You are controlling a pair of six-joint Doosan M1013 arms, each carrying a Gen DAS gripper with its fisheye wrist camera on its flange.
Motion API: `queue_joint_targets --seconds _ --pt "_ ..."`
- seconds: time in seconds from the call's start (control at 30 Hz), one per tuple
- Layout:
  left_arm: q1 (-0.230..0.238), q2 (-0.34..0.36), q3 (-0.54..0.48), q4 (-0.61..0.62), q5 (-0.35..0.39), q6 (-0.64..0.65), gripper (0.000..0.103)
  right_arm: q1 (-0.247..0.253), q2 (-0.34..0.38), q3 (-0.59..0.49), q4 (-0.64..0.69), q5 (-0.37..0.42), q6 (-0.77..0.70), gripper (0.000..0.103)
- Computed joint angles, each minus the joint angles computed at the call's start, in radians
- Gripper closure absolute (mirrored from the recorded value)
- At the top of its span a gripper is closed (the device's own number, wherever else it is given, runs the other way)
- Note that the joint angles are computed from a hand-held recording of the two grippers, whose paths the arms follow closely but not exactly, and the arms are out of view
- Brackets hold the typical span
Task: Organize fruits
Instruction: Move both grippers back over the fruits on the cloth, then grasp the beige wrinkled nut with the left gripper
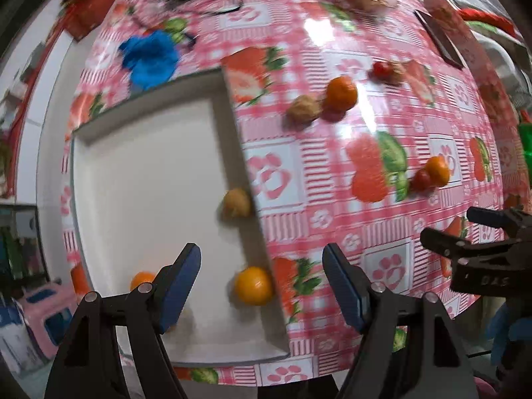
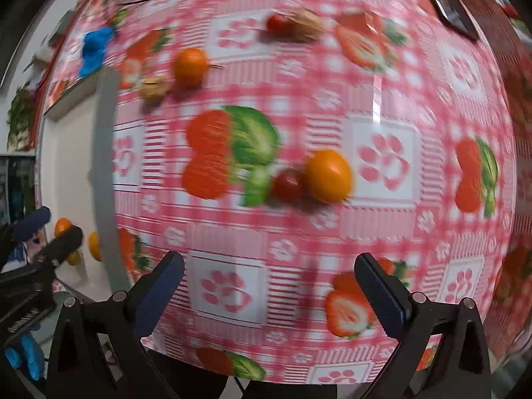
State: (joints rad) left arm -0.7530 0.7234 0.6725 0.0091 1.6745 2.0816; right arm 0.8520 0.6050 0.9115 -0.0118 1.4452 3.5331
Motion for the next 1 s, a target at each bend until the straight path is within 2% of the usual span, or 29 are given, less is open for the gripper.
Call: queue_joint_targets --seconds 0.27,0.57,0.63,0.7,0.83,1.0 --pt "-0.033 0.02 -0.02 -0.022 -0.049 0.055 0.024 0.034 -0.077 0.147 0.037 -0.071 0.09 0.0" --pt "-0.052 0.17 -0.234 -0.021 0.032 0.018 0.024 0.072 -0.14 0.282 0.09 -0.168 0.146 0.0" --pt "-0.057 0.188 -0.253 -0.012 0.034 0.012 0.024 0.082 -0.155 0.317 0.095 -0.197 0.159 0.0" --pt "-0.061 0.21 -0.277 0.0 0.05 0.008 0.024 0.088 -0.16 0.329 0.093 -0.191 0.154 0.0" --pt "-0.07 0.212 -0.252 0.039 0.028 0.03 0.024 0.088 -0.141 0.302 0.095 -0.175 0.14 0.0" --pt "-0.07 0.216 -0.238 0.043 0.012 0.031 0.031 0.102 -0.169 0.331 0.09 -0.186 0.158 0.0"
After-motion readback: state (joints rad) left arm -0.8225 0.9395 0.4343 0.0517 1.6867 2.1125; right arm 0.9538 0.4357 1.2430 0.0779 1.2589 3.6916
